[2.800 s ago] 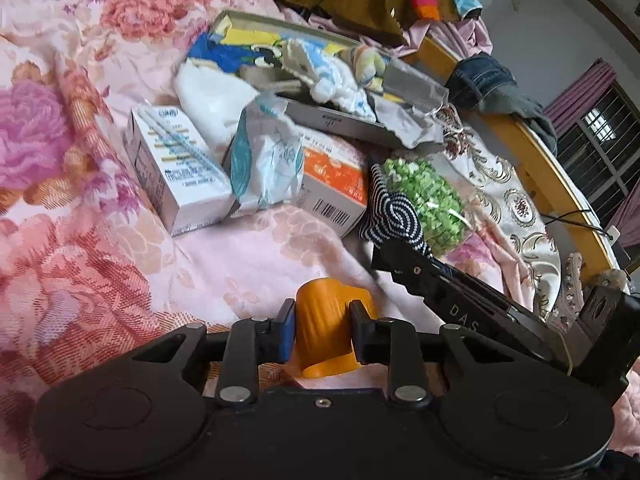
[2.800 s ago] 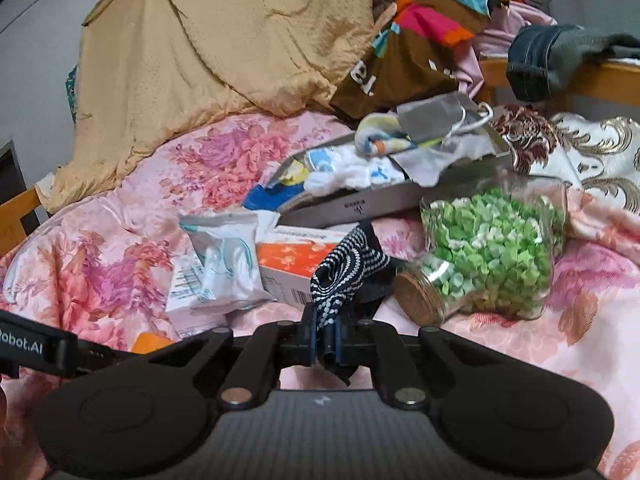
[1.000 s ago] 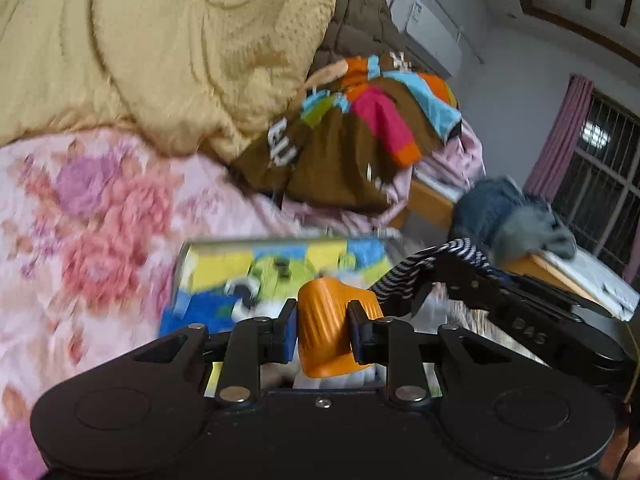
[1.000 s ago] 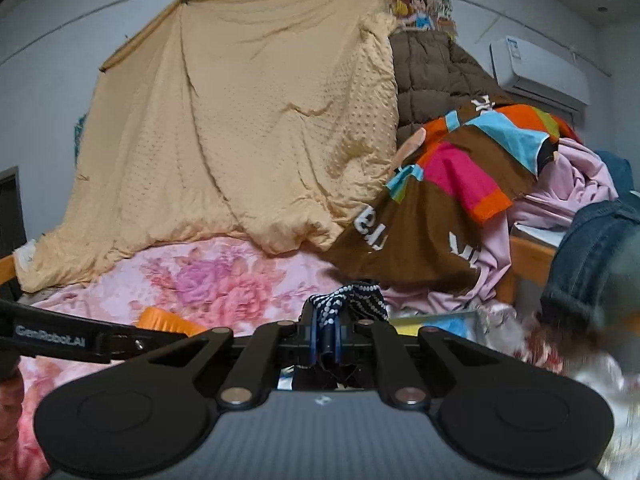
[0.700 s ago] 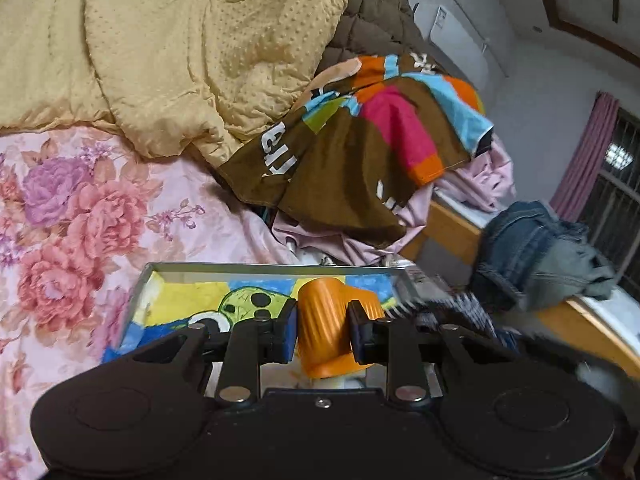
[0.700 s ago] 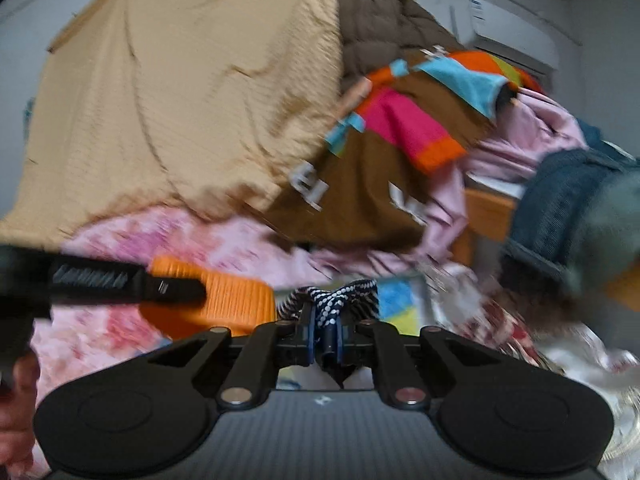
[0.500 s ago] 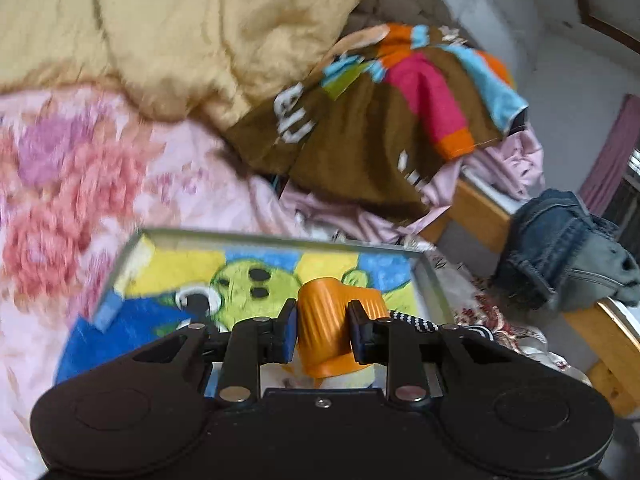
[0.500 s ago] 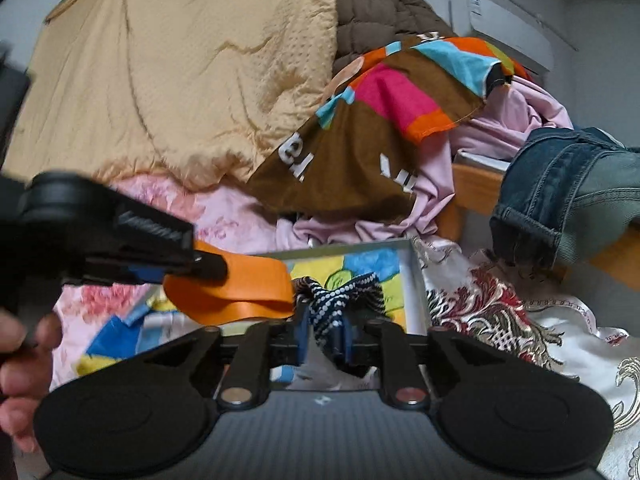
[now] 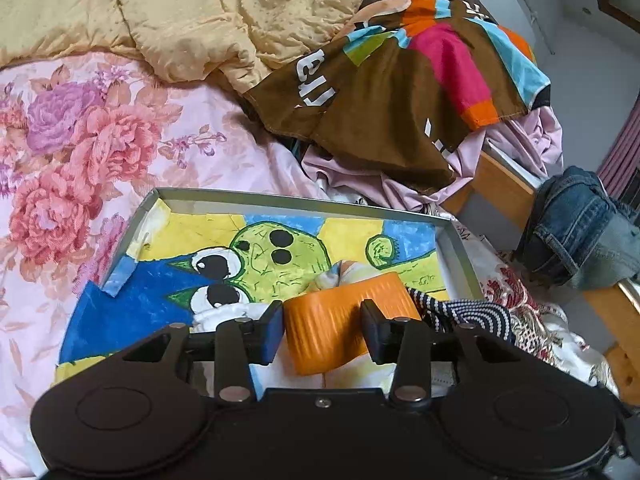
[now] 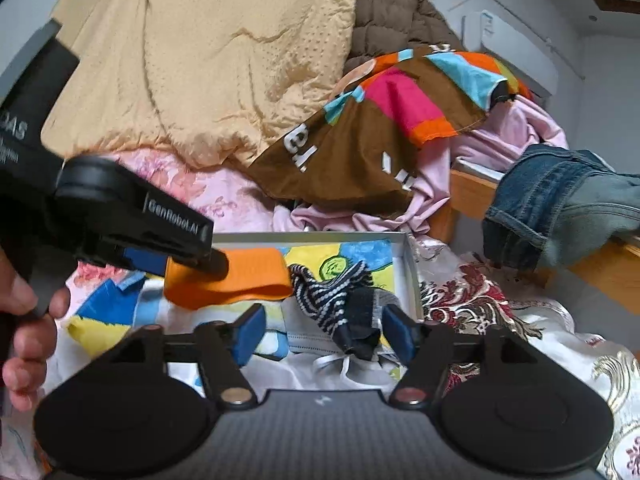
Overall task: Organize soft objects
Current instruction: 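Carry band and sock over the painted tray, lower them and open both tools, then withdraw both tools from the tray back toward the remaining items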
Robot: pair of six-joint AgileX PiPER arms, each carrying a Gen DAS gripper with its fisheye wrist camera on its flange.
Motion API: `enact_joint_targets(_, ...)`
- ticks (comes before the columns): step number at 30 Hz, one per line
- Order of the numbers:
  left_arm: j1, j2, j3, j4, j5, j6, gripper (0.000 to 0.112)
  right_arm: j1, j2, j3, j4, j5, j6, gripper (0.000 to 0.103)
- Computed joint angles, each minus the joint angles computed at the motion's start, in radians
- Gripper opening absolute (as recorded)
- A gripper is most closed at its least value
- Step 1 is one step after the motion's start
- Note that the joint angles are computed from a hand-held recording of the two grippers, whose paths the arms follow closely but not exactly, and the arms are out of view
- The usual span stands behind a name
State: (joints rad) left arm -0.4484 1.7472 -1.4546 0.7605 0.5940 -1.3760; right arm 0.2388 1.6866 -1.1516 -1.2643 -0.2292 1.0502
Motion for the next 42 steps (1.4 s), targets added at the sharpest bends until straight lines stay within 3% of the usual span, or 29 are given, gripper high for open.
enact_joint_targets(6, -0.022, -0.02, 0.017, 0.051, 0.022, 0.005, 0.06, -0.002, -0.028, 0.018, 0.071, 0.025, -0.041, 0.084)
enact_joint_targets(13, -0.022, -0.062, 0.065, 0.081, 0.019, -0.035, 0.065, -0.018, -0.076, 0.062, 0.212, 0.012, -0.14, 0.09)
enact_joint_targets(21, -0.084, -0.169, 0.208, 0.294, 0.02, -0.22, 0.077, -0.034, -0.177, 0.154, 0.405, -0.018, -0.249, 0.097)
enact_joint_targets(30, -0.245, -0.334, 0.399, 0.53, 0.172, -0.42, 0.095, -0.053, -0.363, 0.308, 0.511, -0.023, -0.253, 0.103)
enact_joint_targets(36, -0.393, -0.444, 0.493, 0.582, 0.31, -0.464, 0.102, -0.083, -0.5, 0.399, 0.273, -0.016, 0.018, 0.103)
enact_joint_targets(42, -0.587, -0.526, 0.545, 0.569, 0.494, -0.486, 0.102, -0.083, -0.659, 0.494, 0.07, 0.004, 0.211, 0.103)
